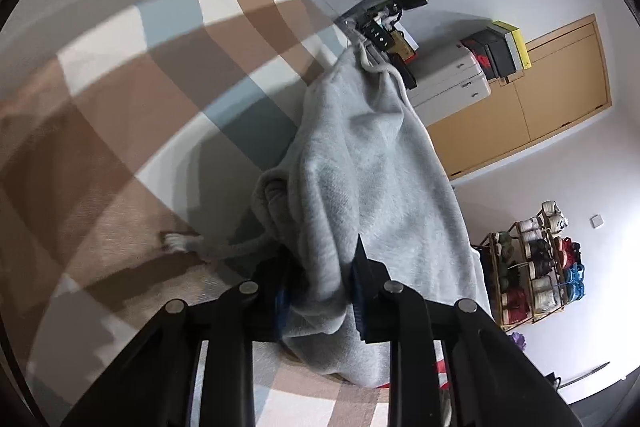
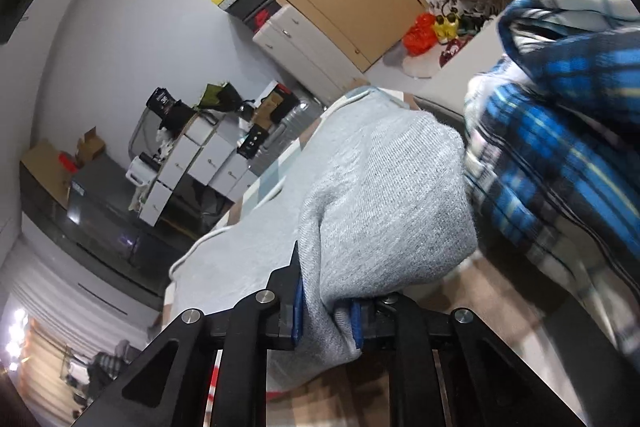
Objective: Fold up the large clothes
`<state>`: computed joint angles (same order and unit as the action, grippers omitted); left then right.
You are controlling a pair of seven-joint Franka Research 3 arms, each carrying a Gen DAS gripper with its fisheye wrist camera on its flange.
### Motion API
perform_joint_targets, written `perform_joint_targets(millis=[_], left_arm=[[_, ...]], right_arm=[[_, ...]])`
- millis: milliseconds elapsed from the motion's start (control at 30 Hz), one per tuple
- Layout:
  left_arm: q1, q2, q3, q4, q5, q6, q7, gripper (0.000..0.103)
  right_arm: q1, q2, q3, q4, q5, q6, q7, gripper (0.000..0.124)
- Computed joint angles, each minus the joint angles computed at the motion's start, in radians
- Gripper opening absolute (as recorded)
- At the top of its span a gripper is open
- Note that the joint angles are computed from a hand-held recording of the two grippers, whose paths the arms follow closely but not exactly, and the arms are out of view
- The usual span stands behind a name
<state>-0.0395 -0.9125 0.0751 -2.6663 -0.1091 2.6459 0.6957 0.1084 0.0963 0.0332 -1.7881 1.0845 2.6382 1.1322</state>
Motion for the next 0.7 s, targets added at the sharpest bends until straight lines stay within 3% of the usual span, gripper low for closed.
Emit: perform_joint_targets(millis=[100, 233, 433, 500, 567, 700], left_arm=[[0.095, -0.043, -0.078, 0.003, 0.086, -0.064, -0.047, 0.011], [0.132, -0.097, -0.088, -0.012, 0.152, -0.112, -0.072, 0.002], [0.061, -0.176, 0.024, -0.061, 0.103, -0.139, -0.014, 0.002], [0.027, -0.183, 0.047, -0.057, 0.074, -0.146, 0.025, 0.003], [0.002, -0.183, 0.064, -0.062, 0.032, -0.123, 0.035, 0.01], [0.009, -0.186, 0.059, -0.075, -0.013, -0.117, 0.03, 0.043]], right_arm=[[0.005, -0.022, -0.003, -0.014, -0.058, -0.021, 0.019, 0.017], [0.011, -0.078, -0.015, -0.066, -0.126, -0.044, 0.036, 0.016], [0.016, -0.172, -0.045, -0.179, -0.233, -0.072, 0.078, 0.016], [0.021, -0.181, -0.061, -0.193, -0.172, -0.08, 0.05, 0.017], [0.022, -0.172, -0.073, -0.187, -0.113, -0.097, 0.025, 0.017], [0.017, -0.16, -0.08, -0.179, -0.025, -0.124, -0.021, 0.018]])
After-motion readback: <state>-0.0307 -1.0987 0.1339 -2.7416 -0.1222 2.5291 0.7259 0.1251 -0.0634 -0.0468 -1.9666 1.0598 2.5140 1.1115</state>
